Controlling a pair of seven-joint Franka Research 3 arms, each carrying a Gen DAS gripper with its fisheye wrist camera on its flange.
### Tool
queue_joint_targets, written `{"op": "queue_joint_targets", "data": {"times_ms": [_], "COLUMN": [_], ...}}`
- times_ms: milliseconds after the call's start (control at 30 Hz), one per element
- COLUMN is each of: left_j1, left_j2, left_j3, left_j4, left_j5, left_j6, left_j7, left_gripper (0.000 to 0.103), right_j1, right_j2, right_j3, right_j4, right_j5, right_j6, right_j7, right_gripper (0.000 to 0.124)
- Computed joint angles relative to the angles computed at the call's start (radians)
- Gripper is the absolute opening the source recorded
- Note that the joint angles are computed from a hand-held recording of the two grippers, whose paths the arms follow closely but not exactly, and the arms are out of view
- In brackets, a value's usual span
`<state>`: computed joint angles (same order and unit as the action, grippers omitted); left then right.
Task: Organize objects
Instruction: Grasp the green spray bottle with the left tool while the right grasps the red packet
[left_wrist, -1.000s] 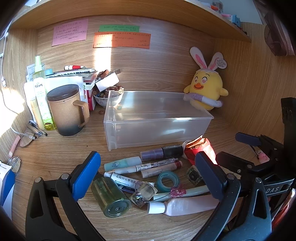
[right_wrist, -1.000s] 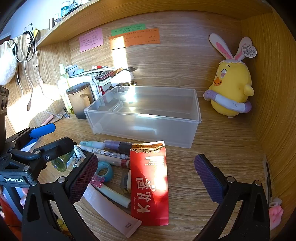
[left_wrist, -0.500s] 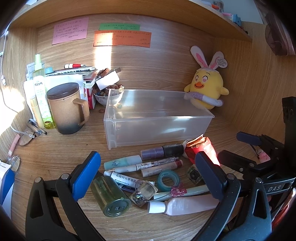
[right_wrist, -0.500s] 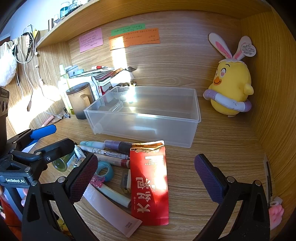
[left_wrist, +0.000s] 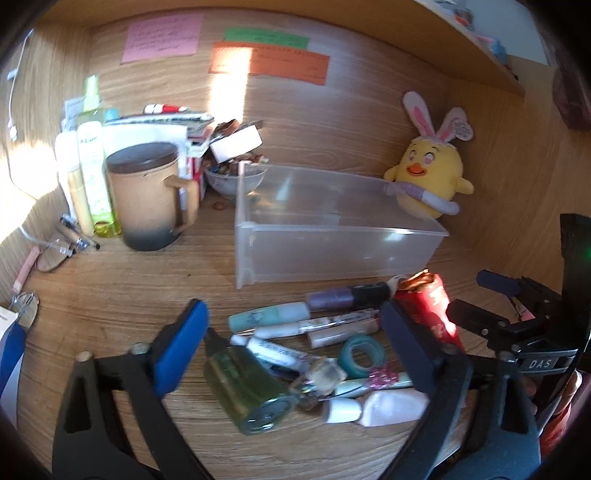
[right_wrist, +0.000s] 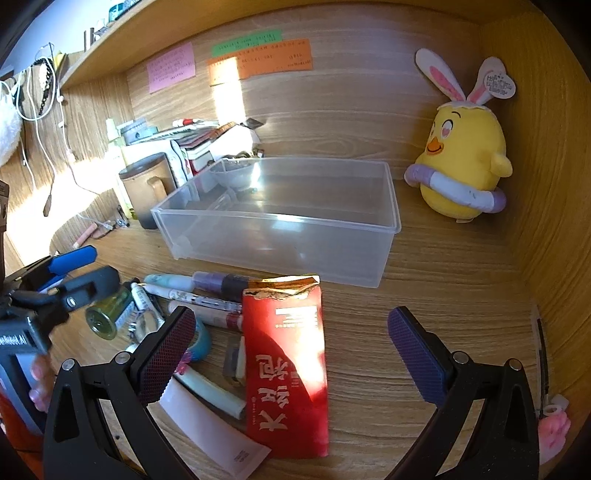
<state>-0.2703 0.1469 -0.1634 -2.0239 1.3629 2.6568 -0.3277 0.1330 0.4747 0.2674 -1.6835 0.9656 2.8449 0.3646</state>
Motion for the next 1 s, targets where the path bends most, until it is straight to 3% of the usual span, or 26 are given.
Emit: {"op": "queue_joint_targets", "data": {"times_ms": [333,533,833,900,1000], "left_j1": [0.028,0.029,0.035,0.035,0.039], "left_j2": [-0.011,-0.005,0.007,0.006,-0.002], "left_j3": [-0.002,0.009,0.023,0.027,0.033], "left_j4": [-0.064,-0.086,-0.098,-0.103,-0.114], "left_j5": [-0.183,-0.228,-0.239,-0.240,-0.234], "left_j6": [0.006,0.051,0.116,0.121,0.133], "left_j7": [0.128,0.149,0.142,0.136,0.119], "left_gripper": [0.088,0.081,0.055,0.045,0.041], "right_j1": [0.037,0.039,0.061,0.066,0.074], "right_j2": [0.073,0.101,0.157,0.165,0.172], "right_j3": [-0.062,-0.065,-0.076,-0.076,-0.079], "right_j4": [0.079,0.115,0.198,0.207,0.215], "right_j5": [-0.178,-0.261,-0.385,-0.399,-0.422], "right_j6": [-0.048,-0.073,-0.119,-0.119,-0.122], "right_j7": [0.175,0.246,0.344,0.354,0.365], "right_gripper": [0.103,0.103,0.100,0.096,0.079]}}
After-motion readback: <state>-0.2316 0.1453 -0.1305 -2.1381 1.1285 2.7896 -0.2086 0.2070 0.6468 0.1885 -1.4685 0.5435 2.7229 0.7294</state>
